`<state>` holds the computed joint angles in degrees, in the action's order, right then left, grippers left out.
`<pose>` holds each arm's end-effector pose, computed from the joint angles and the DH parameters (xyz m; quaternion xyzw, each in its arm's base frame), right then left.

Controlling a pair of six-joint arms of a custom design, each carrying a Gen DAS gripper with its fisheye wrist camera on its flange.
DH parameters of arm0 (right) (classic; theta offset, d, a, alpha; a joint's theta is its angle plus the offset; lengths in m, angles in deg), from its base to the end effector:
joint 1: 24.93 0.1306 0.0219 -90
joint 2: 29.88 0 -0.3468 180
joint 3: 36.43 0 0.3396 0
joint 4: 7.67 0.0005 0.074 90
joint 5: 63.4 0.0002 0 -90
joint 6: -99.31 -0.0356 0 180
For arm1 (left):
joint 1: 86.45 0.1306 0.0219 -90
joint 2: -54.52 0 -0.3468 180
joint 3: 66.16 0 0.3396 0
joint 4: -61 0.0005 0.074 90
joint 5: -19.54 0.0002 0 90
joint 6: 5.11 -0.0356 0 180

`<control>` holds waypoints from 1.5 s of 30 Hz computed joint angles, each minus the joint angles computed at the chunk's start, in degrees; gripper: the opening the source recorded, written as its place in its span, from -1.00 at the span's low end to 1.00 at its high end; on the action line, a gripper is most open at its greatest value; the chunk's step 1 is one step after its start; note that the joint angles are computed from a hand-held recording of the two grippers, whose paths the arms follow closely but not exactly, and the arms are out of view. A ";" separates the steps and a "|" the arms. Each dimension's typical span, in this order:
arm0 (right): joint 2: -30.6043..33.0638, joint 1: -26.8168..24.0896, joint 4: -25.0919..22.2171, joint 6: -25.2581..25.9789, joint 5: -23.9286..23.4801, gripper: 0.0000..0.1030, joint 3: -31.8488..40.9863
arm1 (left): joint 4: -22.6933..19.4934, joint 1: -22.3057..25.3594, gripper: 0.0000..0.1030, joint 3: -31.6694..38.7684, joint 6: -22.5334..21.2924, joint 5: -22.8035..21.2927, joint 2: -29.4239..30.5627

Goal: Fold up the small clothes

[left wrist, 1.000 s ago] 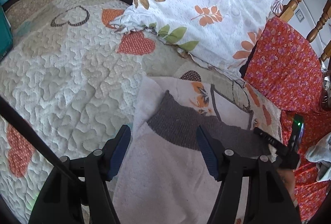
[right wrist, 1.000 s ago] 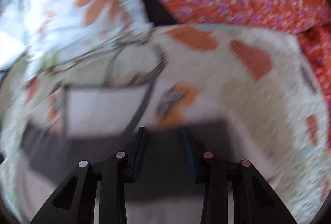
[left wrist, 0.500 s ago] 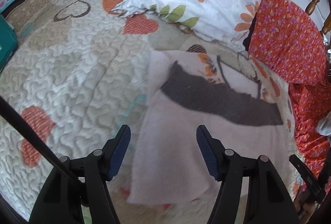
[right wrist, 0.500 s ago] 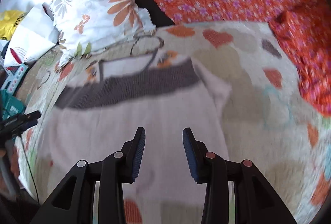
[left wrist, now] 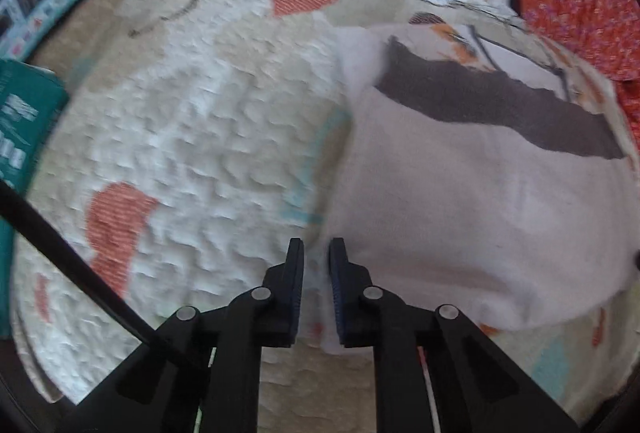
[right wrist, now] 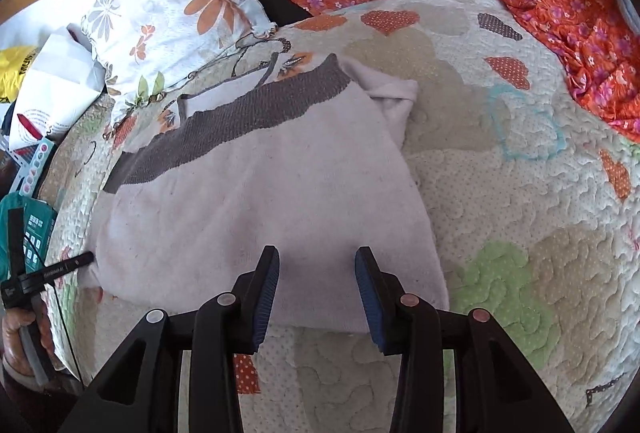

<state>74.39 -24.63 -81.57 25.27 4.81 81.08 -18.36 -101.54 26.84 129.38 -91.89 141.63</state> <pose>0.4902 0.0153 0.4511 -0.1817 0.9336 0.1473 0.2713 0.3629 -0.0849 0.4090 -0.2726 0.9337 0.0895 0.2140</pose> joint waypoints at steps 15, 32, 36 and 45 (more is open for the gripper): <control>-4.04 0.87 5.50 1.96 2.15 -0.08 -3.33 | 8.73 -7.99 0.01 -1.36 7.78 -7.67 -7.96; 4.11 0.39 -6.15 -0.14 2.46 0.01 3.87 | 12.52 -12.26 0.35 -0.28 6.57 -6.15 -4.33; 3.33 1.55 -5.20 1.24 4.41 0.15 2.72 | 13.67 -12.20 0.35 -0.08 6.17 -4.52 -3.32; 4.35 0.48 -8.20 1.65 1.96 0.18 5.57 | 13.77 -12.39 0.35 1.62 5.44 -0.86 0.00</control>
<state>78.73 -24.15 -89.77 26.92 6.77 86.65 -4.59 -113.93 28.46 134.82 -92.75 141.63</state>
